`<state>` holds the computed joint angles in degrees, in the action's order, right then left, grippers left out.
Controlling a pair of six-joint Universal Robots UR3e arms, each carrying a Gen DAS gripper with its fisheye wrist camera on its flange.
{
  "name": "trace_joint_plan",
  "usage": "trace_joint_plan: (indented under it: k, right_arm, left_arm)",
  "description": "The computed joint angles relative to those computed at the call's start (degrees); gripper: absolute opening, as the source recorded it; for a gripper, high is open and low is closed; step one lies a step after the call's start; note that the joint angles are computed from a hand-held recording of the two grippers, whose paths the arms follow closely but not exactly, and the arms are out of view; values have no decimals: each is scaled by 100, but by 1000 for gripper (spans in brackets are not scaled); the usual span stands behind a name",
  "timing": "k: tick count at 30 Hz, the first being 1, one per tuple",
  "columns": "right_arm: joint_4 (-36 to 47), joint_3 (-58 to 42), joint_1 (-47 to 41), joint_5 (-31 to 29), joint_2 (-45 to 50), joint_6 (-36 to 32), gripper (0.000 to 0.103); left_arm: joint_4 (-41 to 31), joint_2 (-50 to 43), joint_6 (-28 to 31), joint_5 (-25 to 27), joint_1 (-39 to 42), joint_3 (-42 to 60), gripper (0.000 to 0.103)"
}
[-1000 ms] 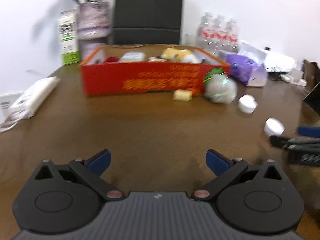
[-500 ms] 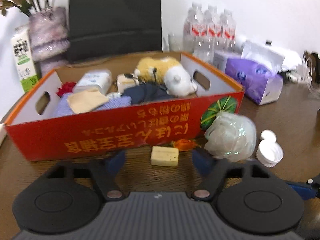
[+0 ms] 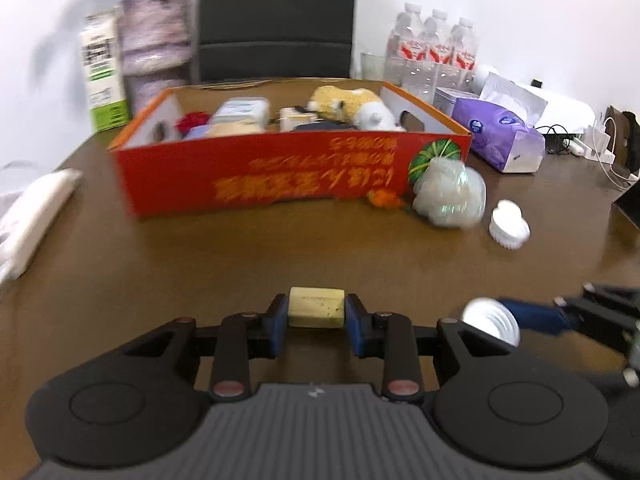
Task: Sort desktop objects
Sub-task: 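Carry the cap and soap bar over the box and open both grippers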
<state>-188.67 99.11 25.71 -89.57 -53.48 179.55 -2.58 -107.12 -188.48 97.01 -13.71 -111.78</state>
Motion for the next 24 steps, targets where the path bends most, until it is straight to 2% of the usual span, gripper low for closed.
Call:
trace_joint_plan:
  k: [5, 9, 12, 18, 21, 24]
  right_arm:
    - [60, 83, 444, -141, -97, 118, 39]
    - [87, 204, 831, -350, -203, 414, 39]
    - [131, 292, 1130, -558, -293, 478, 39]
    - [-21, 610, 1581, -1030, -516, 575, 39]
    - [-331, 780, 1616, -1011, -585, 539, 39]
    - [-631, 875, 1687, -1077, -661, 370, 39]
  left_arm:
    - [262, 1330, -142, 346, 93, -1561, 31]
    - [272, 2158, 72, 136, 298, -2321, 31]
    - [462, 2549, 199, 168, 247, -2707, 31]
    - [727, 3007, 88, 331, 65, -3196, 31]
    - [593, 3333, 75, 248, 188, -3378, 31]
    - [492, 3682, 24, -88, 528, -3569, 31]
